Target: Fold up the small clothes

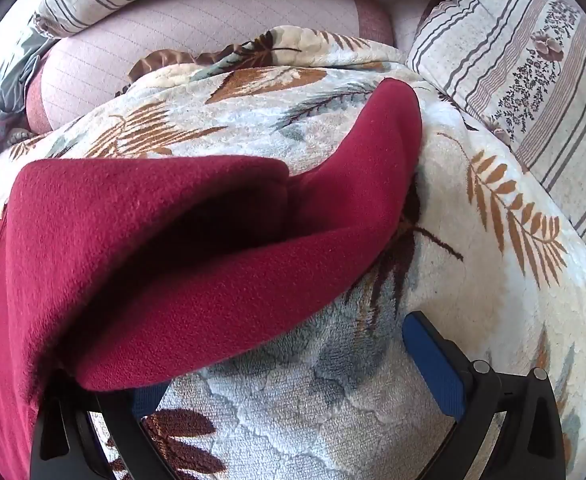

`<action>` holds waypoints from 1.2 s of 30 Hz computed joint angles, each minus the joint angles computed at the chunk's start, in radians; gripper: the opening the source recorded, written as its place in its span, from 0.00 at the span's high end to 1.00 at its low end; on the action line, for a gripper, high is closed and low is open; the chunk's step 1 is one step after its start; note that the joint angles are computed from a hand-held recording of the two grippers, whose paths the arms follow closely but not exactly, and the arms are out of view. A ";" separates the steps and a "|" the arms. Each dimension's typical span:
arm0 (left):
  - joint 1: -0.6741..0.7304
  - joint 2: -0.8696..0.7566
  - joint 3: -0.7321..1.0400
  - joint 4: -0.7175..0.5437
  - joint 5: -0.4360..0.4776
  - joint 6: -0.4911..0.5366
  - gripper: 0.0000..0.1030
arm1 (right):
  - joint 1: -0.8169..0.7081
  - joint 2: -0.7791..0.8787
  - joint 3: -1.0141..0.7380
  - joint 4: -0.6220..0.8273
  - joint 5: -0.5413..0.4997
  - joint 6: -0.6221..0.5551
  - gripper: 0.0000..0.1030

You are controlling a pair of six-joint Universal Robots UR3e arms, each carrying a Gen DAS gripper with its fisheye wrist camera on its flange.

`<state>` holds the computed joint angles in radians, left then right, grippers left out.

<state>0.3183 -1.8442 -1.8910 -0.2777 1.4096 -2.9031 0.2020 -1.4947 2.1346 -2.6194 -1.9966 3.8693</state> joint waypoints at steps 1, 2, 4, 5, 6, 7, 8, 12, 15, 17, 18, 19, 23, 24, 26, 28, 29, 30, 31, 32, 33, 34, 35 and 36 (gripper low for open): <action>-0.005 0.017 -0.010 -0.002 -0.004 0.004 0.22 | 0.002 0.004 -0.005 0.004 -0.002 0.001 0.00; -0.009 0.031 -0.021 0.001 -0.007 0.008 0.22 | 0.002 0.004 -0.005 0.004 -0.002 0.001 0.00; -0.014 0.048 -0.035 0.007 -0.017 0.026 0.22 | -0.005 0.008 -0.013 0.014 0.007 -0.005 0.00; -0.017 0.058 -0.046 0.014 -0.022 0.033 0.22 | -0.007 -0.004 -0.024 0.049 0.019 -0.004 0.00; -0.019 0.068 -0.056 0.019 -0.027 0.039 0.22 | -0.012 -0.025 -0.035 0.093 0.039 -0.008 0.00; -0.023 0.080 -0.066 0.021 -0.031 0.041 0.22 | -0.015 -0.048 -0.036 0.125 0.058 -0.009 0.00; -0.023 0.089 -0.075 0.023 -0.039 0.046 0.22 | -0.016 -0.074 -0.037 0.164 0.081 -0.004 0.00; -0.016 0.134 -0.115 0.024 -0.072 0.055 0.22 | 0.068 -0.157 -0.051 0.307 0.085 0.061 0.00; -0.002 0.174 -0.150 0.022 -0.107 0.061 0.22 | 0.194 -0.202 -0.079 0.368 0.023 0.131 0.00; 0.003 0.198 -0.172 0.025 -0.124 0.067 0.22 | 0.266 -0.208 -0.108 0.381 -0.007 0.180 0.00; 0.001 0.207 -0.180 0.028 -0.129 0.072 0.22 | 0.310 -0.203 -0.128 0.380 -0.021 0.210 0.00; -0.003 0.215 -0.189 0.038 -0.126 0.076 0.22 | 0.336 -0.192 -0.150 0.379 -0.027 0.223 0.00; -0.015 0.235 -0.203 0.044 -0.115 0.083 0.22 | 0.443 -0.066 -0.332 0.391 -0.066 0.228 0.00; -0.014 0.240 -0.206 0.040 -0.119 0.084 0.22 | 0.461 -0.021 -0.382 0.377 -0.061 0.212 0.00; -0.019 0.242 -0.201 0.028 -0.120 0.084 0.22 | 0.477 0.040 -0.447 0.364 -0.049 0.187 0.00; -0.030 0.240 -0.199 0.025 -0.114 0.087 0.22 | 0.503 0.122 -0.543 0.377 -0.069 0.180 0.00; -0.034 0.239 -0.198 0.025 -0.113 0.090 0.22 | 0.514 0.160 -0.586 0.379 -0.081 0.174 0.00; -0.039 0.237 -0.196 0.026 -0.110 0.091 0.22 | 0.518 0.197 -0.628 0.377 -0.084 0.161 0.00; -0.046 0.234 -0.194 0.026 -0.106 0.092 0.22 | 0.524 0.227 -0.664 0.378 -0.086 0.154 0.00; -0.051 0.231 -0.191 0.025 -0.103 0.092 0.22 | 0.527 0.262 -0.708 0.379 -0.085 0.146 0.00; -0.055 0.228 -0.187 0.021 -0.100 0.092 0.22 | 0.530 0.289 -0.742 0.382 -0.087 0.141 0.00; -0.059 0.225 -0.183 0.013 -0.099 0.089 0.22 | 0.537 0.312 -0.770 0.384 -0.094 0.136 0.00; -0.062 0.222 -0.179 0.007 -0.100 0.086 0.22 | 0.545 0.343 -0.813 0.399 -0.106 0.132 0.00; -0.065 0.219 -0.177 0.005 -0.101 0.085 0.22 | 0.551 0.379 -0.868 0.431 -0.118 0.128 0.00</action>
<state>0.2537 -1.6254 -2.0680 -0.2728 1.3084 -2.8181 0.7530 -1.1156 1.2665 -2.1880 -2.1141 3.9972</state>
